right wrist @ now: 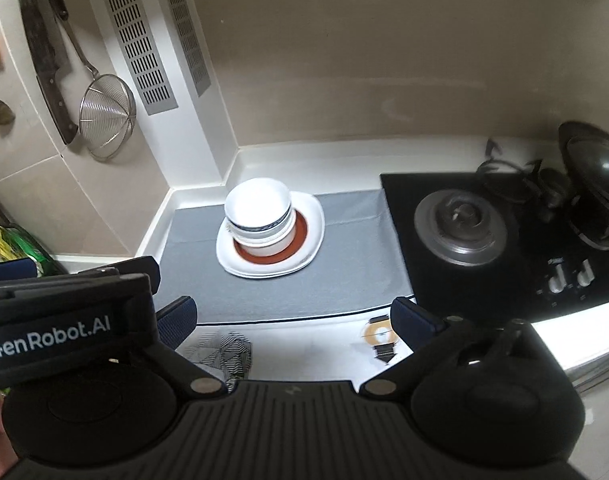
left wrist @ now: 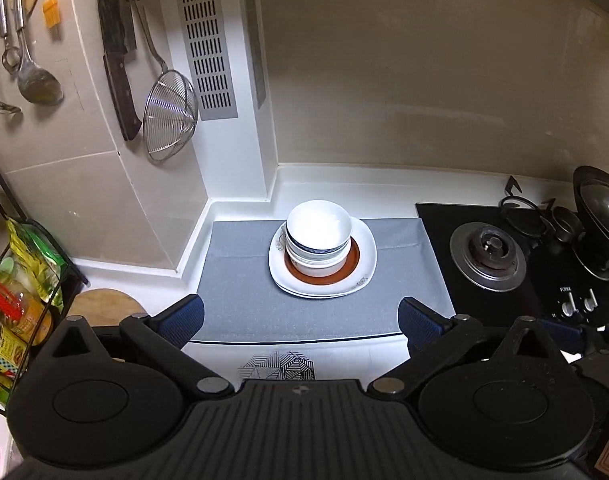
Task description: Organize plates and bowls
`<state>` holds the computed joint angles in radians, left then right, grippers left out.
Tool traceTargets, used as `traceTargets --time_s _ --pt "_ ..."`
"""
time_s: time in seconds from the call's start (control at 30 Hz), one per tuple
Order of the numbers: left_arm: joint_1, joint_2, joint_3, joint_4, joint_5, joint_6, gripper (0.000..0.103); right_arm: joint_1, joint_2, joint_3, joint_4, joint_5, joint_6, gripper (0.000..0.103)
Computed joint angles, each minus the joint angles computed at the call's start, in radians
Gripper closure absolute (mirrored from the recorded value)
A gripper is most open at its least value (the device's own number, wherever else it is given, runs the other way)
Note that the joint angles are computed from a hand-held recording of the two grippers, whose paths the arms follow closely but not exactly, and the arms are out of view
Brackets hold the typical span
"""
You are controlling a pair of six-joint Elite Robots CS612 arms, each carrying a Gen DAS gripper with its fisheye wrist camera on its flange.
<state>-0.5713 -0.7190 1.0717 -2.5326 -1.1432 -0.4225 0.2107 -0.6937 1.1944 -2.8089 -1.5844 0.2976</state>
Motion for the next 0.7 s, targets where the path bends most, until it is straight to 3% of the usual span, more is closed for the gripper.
traceTargets --time_s 0.17,0.3,0.7 --pt "-0.006 -0.012 0.011 0.002 0.026 0.013 0.000 -0.001 -0.014 0.020 -0.004 0.019 0.047 0.000" --pt "-0.005 -0.020 0.027 -0.028 0.018 0.024 0.000 0.006 -0.022 0.029 -0.014 -0.007 0.056 0.000" --pt "-0.009 -0.035 0.031 0.033 0.020 0.030 0.000 0.011 -0.041 0.049 0.008 -0.026 0.052 0.000"
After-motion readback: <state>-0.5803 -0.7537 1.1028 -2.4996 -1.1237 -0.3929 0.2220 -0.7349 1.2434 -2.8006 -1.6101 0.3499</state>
